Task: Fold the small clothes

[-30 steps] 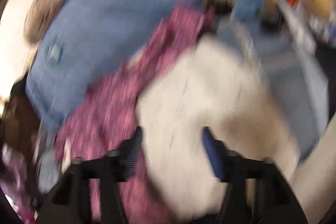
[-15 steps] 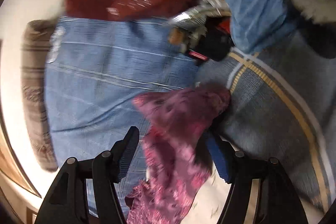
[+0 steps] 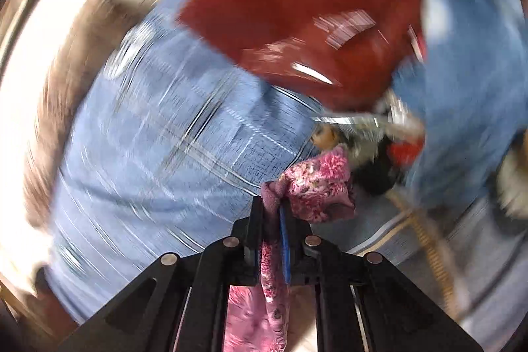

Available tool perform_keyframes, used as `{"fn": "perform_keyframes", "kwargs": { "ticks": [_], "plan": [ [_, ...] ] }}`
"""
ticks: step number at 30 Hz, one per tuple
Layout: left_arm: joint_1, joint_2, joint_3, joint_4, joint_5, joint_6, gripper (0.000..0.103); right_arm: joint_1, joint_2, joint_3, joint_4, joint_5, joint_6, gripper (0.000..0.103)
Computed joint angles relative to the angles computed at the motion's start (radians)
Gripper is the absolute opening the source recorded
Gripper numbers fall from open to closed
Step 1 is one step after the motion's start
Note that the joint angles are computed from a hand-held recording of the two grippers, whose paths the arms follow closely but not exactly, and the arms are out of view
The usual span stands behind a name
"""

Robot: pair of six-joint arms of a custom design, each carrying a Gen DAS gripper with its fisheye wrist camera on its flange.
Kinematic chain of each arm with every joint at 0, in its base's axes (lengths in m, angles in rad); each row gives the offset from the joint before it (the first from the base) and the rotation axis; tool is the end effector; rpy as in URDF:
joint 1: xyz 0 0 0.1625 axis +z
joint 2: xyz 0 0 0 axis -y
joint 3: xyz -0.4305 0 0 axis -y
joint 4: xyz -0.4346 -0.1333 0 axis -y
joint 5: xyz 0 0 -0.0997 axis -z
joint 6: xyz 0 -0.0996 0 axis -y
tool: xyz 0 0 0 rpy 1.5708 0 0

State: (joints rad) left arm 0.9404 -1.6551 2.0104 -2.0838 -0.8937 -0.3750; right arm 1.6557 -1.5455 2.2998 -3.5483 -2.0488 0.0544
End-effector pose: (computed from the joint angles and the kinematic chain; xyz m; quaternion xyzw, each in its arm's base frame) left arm -0.1260 -0.5046 0.3793 0.0938 0.9360 -0.2246 0.2543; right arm 0.1249 -0.4357 0.3589 -0.1238 -0.7974 0.5700 0.1545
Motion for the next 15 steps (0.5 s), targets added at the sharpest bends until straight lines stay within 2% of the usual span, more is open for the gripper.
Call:
{"fn": "perform_keyframes", "kwargs": {
  "ticks": [2,4,8,10,12,14,15],
  "plan": [
    [0.024,0.001,0.012,-0.058,-0.003,0.036,0.073,0.074,0.041,-0.029,0.038,-0.061,-0.047,0.009],
    [0.061,-0.009,0.032,-0.106,-0.044,0.053,0.073,0.153,0.106,-0.059,0.079,-0.092,-0.079,0.009],
    [0.106,-0.015,0.016,-0.115,-0.115,0.066,0.072,0.287,0.253,-0.117,0.173,-0.104,-0.101,0.009],
    [0.11,-0.017,0.009,-0.134,-0.103,0.08,0.072,0.336,0.341,-0.158,0.226,-0.073,-0.085,0.009],
    [0.111,-0.019,-0.001,-0.121,-0.096,0.066,0.072,0.379,0.445,-0.22,0.288,-0.011,-0.058,0.009],
    [0.127,-0.024,-0.017,-0.101,-0.118,0.048,0.072,0.405,0.522,-0.268,0.323,0.022,-0.045,0.009],
    [0.132,-0.028,-0.022,-0.1,-0.123,0.04,0.072,0.418,0.561,-0.29,0.339,0.046,-0.035,0.013]
  ]
}}
